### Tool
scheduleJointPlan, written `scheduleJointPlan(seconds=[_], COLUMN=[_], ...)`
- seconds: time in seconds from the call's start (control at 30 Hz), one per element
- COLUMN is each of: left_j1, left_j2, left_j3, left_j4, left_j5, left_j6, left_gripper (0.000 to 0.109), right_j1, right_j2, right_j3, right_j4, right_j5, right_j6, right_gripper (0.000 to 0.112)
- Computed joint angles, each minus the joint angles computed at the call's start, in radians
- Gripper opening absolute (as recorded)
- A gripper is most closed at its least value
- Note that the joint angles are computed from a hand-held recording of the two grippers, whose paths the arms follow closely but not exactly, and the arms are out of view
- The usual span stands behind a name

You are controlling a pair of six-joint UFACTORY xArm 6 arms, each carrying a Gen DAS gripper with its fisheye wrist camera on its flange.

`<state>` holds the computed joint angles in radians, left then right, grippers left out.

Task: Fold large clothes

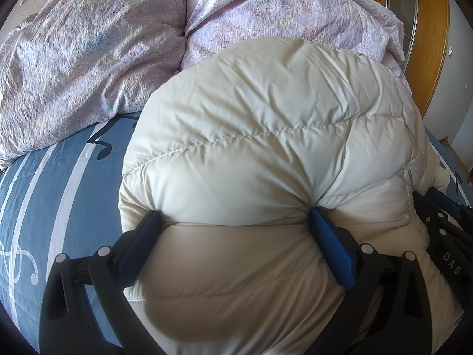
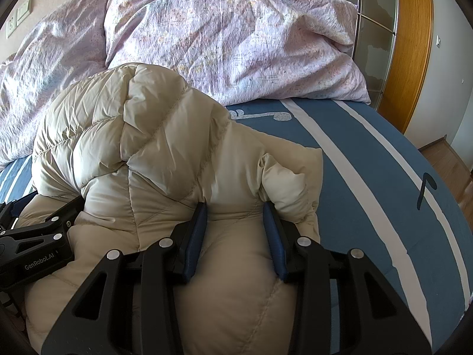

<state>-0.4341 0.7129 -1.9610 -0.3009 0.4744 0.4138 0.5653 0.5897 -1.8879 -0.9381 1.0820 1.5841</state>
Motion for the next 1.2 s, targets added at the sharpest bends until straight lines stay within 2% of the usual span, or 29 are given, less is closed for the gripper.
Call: scheduleJointPlan(seconds=[0.17,0.27,0.37,0.43,0.5,0.53,0.57,0.6,0.67,0.73,0.8,0.9,1.2], left_j1=[-0.002,-0.003,-0.001,0.004,0.010,0.012,0.015,0.016,0.020,0.024,0.026,0.029,0.036], left_j2=[-0.004,-0.015,-0.043,-0.067,-0.105,-0.123,-0.141,-0.152,-0.174,-0.189,-0.197,-0.212,-0.237], left_j3=[0.012,0.034,0.069,0.094,0.139,0.164,0.187,0.201,0.228,0.244,0.250,0.265,0.291], left_j4=[0.010,0.020,0.037,0.017,-0.021,-0.034,-0.046,-0.054,-0.066,-0.070,-0.061,-0.057,-0.062], left_j5=[-0.017,-0.043,-0.047,-0.039,-0.045,-0.054,-0.061,-0.063,-0.062,-0.055,-0.044,-0.036,-0.016], left_j6=[-0.007,-0.015,-0.023,0.000,0.039,0.053,0.064,0.073,0.084,0.089,0.080,0.070,0.065], left_gripper=[0.100,0.100,0.100,0.100,0.100,0.100,0.100,0.100,0.100,0.100,0.100,0.100,0.100], right_j1=[-0.001,-0.011,-0.036,-0.068,-0.082,-0.082,-0.078,-0.081,-0.109,-0.137,-0.145,-0.143,-0.158], right_j2=[-0.001,-0.027,-0.077,-0.171,-0.257,-0.285,-0.314,-0.348,-0.406,-0.422,-0.413,-0.391,-0.347], right_j3=[0.002,0.046,0.102,0.224,0.326,0.352,0.375,0.413,0.500,0.546,0.553,0.540,0.538], right_j4=[0.000,-0.002,0.070,0.130,0.127,0.115,0.104,0.090,0.126,0.252,0.359,0.430,0.558], right_j5=[-0.003,-0.049,-0.127,-0.269,-0.356,-0.358,-0.338,-0.353,-0.454,-0.541,-0.558,-0.550,-0.639], right_j6=[0.002,0.024,-0.019,-0.004,0.061,0.091,0.127,0.166,0.205,0.144,0.062,0.007,-0.077], right_gripper=[0.041,0.041,0.041,0.049,0.070,0.077,0.092,0.094,0.094,0.094,0.094,0.094,0.094])
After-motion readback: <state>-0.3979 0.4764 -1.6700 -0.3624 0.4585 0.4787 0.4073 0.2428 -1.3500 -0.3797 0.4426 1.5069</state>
